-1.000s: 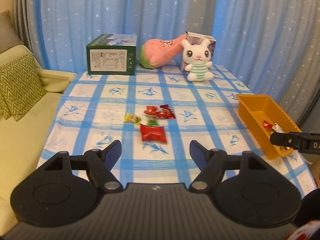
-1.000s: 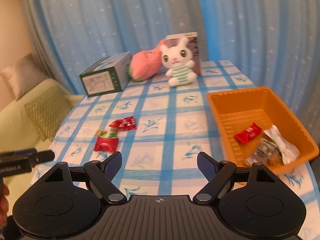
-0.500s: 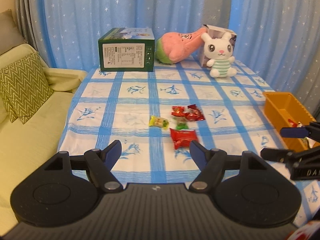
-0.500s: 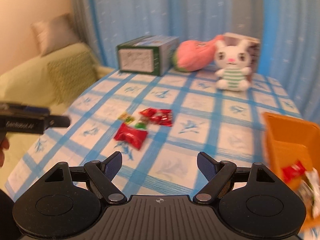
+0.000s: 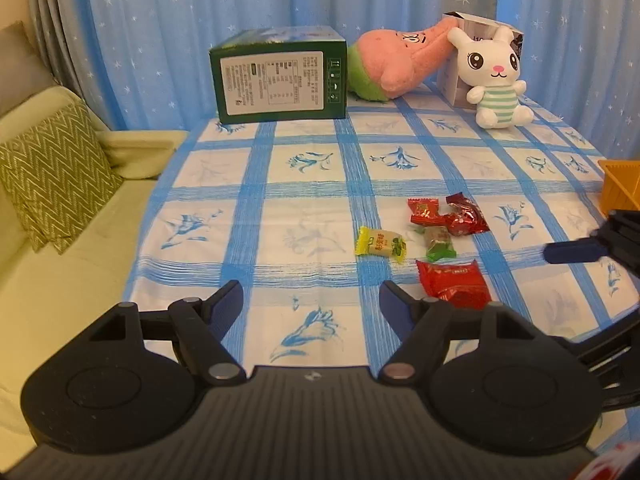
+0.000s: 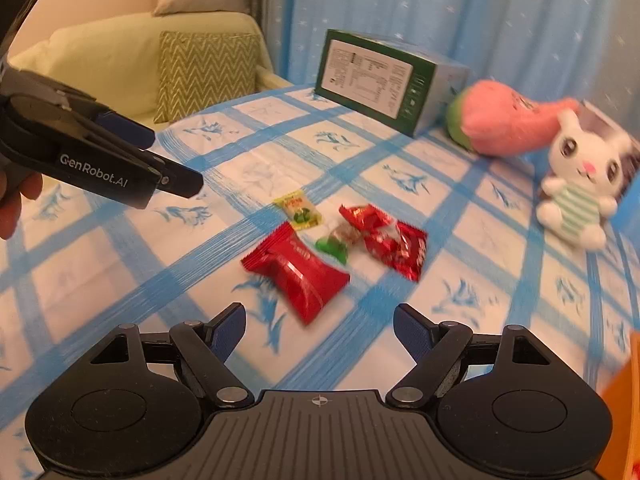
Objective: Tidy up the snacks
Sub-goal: 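Grasp the red candy wrapper with the right tool while the left tool grasps the yellow candy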
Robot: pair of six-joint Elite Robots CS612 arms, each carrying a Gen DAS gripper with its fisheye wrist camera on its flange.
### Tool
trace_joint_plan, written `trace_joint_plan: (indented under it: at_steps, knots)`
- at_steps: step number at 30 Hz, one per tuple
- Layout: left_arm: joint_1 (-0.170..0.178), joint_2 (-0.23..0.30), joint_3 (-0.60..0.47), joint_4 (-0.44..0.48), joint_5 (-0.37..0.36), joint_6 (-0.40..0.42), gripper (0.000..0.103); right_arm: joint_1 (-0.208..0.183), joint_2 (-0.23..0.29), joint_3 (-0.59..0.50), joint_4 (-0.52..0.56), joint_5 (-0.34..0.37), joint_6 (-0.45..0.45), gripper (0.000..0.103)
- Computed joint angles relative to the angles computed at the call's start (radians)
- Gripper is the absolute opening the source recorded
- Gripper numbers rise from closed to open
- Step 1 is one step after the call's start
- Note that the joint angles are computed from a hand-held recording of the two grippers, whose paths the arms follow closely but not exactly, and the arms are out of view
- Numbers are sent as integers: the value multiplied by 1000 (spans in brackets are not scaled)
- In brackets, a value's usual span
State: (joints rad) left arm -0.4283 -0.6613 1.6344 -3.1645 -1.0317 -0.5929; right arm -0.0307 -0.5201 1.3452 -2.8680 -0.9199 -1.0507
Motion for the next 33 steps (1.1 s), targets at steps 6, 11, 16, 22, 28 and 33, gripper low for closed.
trace_joint_plan:
  at_steps: [6,11,16,22,28,33]
  knots:
    - [5,18,-24,22,9,-8,72,23,48,-67,-7,0,-102,70]
    - [11,21,-24,15,1,-34,72,37,71,-116,41,2,-161,59]
    - [16,24,-24,3,-19,-59,72,42,73,-149,149,5,-167,36]
    - [20,34,-36,-15,-48,-49,72,24,56,-149,210,36,32,29]
    - [31,69,-88,-47,-92,29,71,-3,35,-122,118,13,260,29]
    - [54,110,-151,-37,-168,64,54,-20,39,-129,74,-5,387,29]
